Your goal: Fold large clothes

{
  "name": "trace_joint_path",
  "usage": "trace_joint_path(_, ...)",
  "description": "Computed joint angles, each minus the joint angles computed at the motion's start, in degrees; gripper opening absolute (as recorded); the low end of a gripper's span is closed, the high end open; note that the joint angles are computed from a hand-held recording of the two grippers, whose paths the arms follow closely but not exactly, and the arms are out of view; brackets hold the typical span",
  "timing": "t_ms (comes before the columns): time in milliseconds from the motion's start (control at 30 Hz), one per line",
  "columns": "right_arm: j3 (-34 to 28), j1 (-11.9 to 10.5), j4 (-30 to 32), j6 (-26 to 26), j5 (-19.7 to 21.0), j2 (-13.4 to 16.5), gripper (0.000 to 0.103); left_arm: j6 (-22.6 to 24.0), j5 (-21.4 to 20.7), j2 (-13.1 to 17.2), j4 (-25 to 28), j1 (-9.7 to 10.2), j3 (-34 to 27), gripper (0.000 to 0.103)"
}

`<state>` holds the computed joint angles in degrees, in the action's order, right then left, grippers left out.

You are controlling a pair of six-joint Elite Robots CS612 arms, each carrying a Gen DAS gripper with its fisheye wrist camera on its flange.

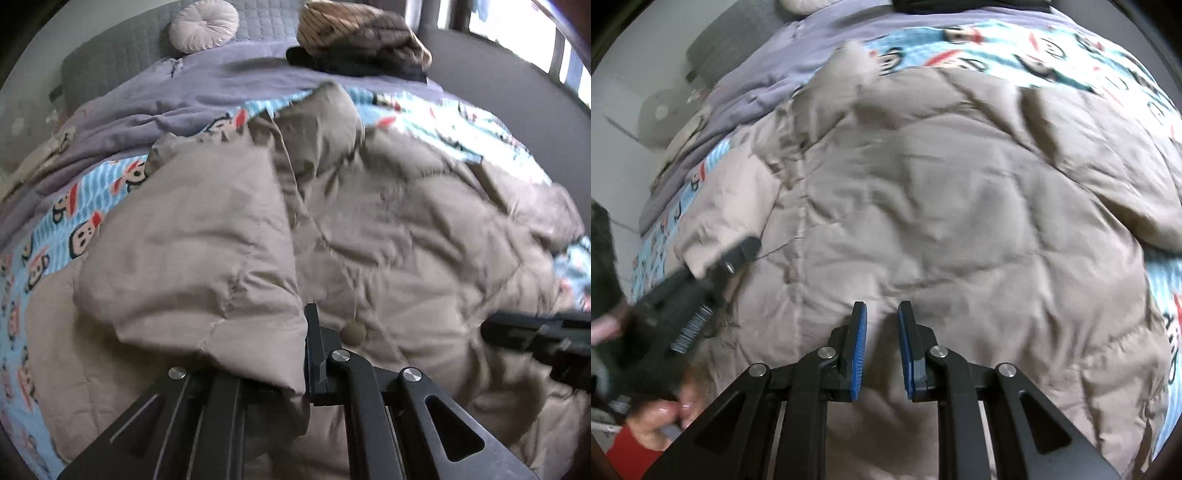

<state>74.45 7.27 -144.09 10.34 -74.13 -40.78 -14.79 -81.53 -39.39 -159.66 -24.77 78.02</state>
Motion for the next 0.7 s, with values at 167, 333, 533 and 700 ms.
trace_joint_path(167, -0.18, -0.46, 0.22, -0.87, 0.86, -0.16, 0.019, 0.05, 3.55, -2.93, -4.97, -0.36, 4.95, 0.103)
trace_joint_path(333, 4.54, 0.12, -4.54, -4.84, -0.49, -3.35, 0.081, -5.66, 8.88, -7.06, -8.34, 1.12, 11.18, 0.103)
trace_joint_path(533, 1.52, 5.15, -9.15, -18.56, -5.38, -2.08, 0.083, -22.84, 9.83, -8.5, 0.48, 5.28, 14.25, 0.103)
trace_joint_path(700, -5.75, 11.19, -10.56, -33.25, -20.34, 4.16, 0.083, -27.28, 6.56, -8.05, -0.55, 6.6, 16.55, 0.103)
